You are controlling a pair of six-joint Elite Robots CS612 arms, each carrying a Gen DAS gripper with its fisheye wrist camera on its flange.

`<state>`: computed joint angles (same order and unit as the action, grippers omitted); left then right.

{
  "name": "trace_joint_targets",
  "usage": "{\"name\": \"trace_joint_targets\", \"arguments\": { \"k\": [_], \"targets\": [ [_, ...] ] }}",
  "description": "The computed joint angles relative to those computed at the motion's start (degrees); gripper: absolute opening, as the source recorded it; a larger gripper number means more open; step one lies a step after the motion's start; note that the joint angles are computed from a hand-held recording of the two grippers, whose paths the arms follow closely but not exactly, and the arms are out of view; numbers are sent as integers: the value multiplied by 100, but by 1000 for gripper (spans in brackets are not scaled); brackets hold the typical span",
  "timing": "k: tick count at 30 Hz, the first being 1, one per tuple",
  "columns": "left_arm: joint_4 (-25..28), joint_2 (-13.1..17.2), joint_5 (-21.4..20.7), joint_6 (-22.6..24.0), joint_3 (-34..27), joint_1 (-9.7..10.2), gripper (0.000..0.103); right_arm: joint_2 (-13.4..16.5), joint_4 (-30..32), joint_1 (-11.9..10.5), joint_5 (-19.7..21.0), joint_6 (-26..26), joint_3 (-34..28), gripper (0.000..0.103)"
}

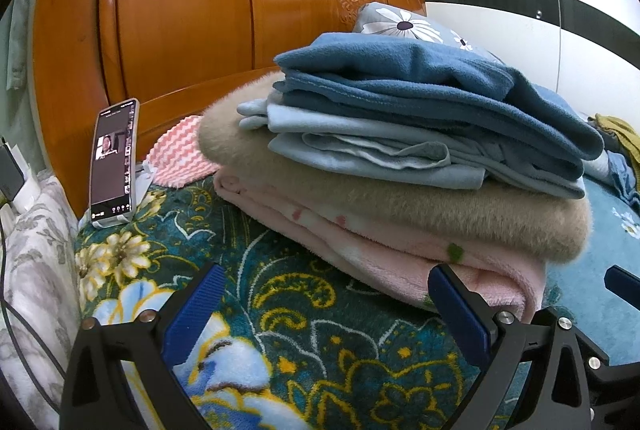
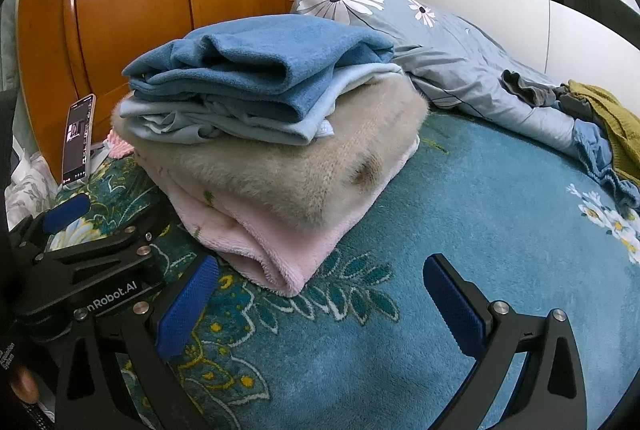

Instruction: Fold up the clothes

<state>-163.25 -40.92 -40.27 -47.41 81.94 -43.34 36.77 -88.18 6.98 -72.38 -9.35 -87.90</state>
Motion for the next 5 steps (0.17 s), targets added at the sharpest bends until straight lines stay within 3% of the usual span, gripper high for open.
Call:
{"name": "trace_joint_targets", "arguments": {
  "k": [5],
  "targets": [
    [56,3,-27,14,-23,4,103,-8,2,-6,20,13,14,103]
  ]
}}
